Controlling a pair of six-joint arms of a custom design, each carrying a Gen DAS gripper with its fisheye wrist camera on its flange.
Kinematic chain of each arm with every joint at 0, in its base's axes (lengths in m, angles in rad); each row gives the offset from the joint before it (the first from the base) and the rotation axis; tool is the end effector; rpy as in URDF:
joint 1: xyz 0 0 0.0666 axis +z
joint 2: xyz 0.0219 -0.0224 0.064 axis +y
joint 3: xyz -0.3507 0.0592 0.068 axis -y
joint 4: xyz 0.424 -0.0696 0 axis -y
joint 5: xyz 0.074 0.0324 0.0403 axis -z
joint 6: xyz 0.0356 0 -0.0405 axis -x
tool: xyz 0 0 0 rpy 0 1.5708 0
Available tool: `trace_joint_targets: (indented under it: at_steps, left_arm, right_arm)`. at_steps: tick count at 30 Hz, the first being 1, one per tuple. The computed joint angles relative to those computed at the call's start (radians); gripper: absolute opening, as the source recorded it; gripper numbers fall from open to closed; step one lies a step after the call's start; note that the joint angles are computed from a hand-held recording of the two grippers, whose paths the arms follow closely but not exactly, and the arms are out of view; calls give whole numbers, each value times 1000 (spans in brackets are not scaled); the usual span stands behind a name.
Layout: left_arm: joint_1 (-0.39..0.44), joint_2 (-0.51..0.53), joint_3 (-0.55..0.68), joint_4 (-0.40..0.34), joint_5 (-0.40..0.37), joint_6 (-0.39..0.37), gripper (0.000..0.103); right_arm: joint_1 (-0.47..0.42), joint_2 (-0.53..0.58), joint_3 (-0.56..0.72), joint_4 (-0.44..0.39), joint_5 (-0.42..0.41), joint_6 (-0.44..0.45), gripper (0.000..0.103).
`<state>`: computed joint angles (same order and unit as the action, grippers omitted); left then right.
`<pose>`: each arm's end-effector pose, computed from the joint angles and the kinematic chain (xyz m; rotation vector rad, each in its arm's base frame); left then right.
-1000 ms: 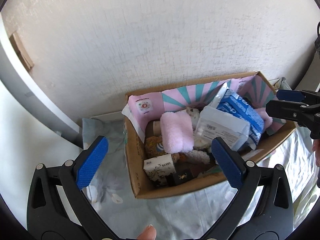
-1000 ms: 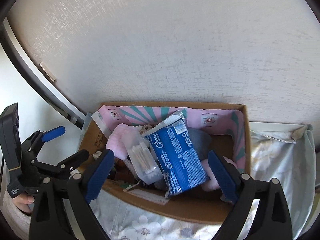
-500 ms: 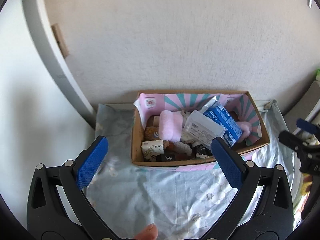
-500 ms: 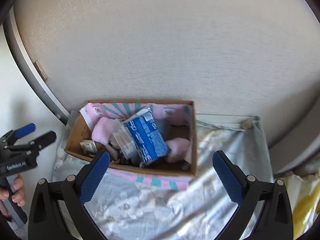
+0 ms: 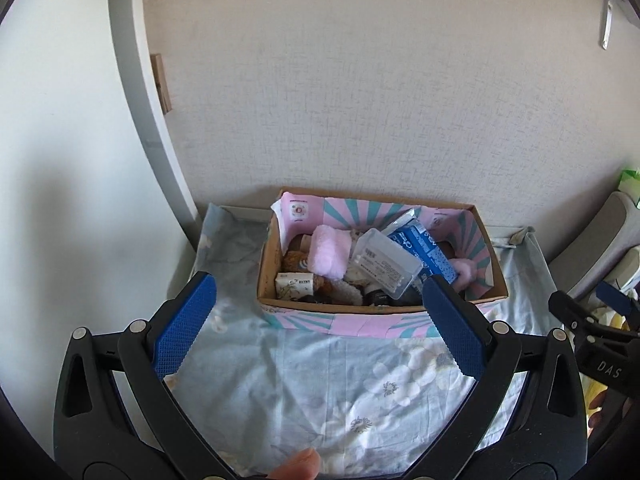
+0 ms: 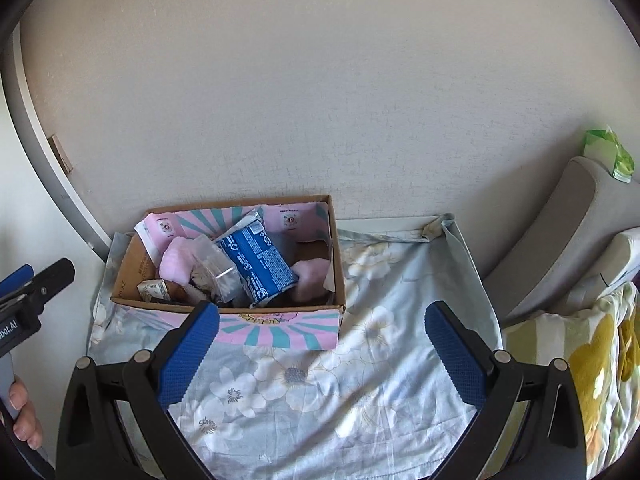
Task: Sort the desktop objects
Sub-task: 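Withdraw both tools from the box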
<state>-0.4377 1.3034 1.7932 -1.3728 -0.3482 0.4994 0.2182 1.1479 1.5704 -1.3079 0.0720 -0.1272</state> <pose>0.4008 -0.1746 0.6031 -0.2232 2.3733 -0.0114 0.3871 0.0828 0.5673 -0.0801 2.4528 0.0634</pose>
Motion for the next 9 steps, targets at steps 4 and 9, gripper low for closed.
trace_joint_targets:
  at_steps: [4,9]
  left_arm:
    - [-4,2,1,12,-7,1,103]
    - [-11,7,4,14,-21,6,103]
  right_arm:
    - [-4,-2,-3,8,-1,2,102]
    - [-5,-1,-3,10,0,3,103]
